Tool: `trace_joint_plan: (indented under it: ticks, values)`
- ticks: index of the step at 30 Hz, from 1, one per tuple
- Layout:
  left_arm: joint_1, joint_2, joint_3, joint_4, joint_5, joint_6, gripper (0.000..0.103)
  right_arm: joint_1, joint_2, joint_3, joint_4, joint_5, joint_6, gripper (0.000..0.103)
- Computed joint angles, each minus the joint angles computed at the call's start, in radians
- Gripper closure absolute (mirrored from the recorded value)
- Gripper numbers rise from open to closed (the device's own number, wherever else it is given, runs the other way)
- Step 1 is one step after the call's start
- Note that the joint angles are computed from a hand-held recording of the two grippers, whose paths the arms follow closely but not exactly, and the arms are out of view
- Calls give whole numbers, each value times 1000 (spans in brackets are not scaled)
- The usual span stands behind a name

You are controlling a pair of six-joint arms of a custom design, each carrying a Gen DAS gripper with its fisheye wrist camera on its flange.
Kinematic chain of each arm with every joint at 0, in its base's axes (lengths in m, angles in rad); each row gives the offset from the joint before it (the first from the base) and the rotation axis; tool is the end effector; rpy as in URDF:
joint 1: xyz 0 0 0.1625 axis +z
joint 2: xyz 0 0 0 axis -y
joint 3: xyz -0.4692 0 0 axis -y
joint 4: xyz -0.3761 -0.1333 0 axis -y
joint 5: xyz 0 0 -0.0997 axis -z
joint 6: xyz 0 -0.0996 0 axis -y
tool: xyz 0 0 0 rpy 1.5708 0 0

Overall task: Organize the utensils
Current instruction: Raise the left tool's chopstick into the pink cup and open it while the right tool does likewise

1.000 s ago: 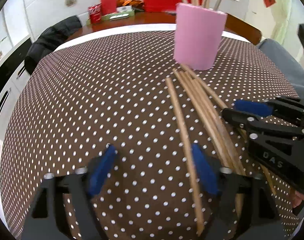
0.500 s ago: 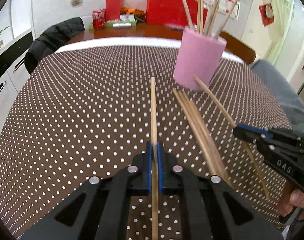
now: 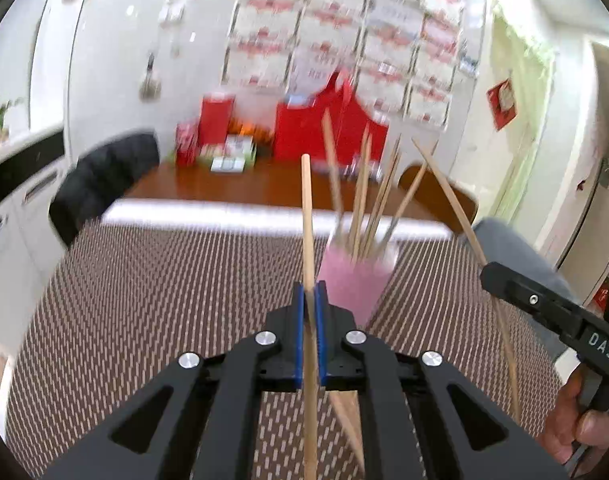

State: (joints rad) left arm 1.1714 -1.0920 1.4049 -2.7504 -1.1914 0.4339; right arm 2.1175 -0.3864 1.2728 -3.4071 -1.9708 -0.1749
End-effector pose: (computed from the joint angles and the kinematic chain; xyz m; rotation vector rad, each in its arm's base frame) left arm -0.1189 -0.7194 0.4793 0.8154 2.3960 -1.1579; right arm 0.4992 -0.6385 0.0756 0.6618 -2.5189 1.4061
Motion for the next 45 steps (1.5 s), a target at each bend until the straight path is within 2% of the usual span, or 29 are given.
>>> trace_joint_plan:
  ticks: [2, 11, 17, 21, 25, 31, 36, 45]
  values:
    - [-10, 20, -38, -26, -41, 22, 98, 3, 14, -46, -40, 7, -23, 97]
    - [-3, 177, -291, -75, -336, 55, 98, -12, 124, -348, -81, 37, -91, 97]
    - [15, 278, -426, -92, -458, 41, 98, -39, 219, -571, -62, 71, -92, 96]
    - [35, 336, -488, -107, -484, -6, 98, -57, 286, -708, -25, 93, -91, 96]
    - [54, 391, -540, -118, -479, -35, 98, -77, 348, -816, 13, 105, -103, 96]
    - [74, 440, -576, -118, -472, -33, 98, -102, 393, -879, 66, 124, -99, 96]
    - [83, 459, -574, -131, -463, -28, 98, -115, 406, -886, 68, 129, -94, 96]
    - [91, 449, -532, -157, -439, -20, 98, -119, 433, -918, 74, 125, -112, 96]
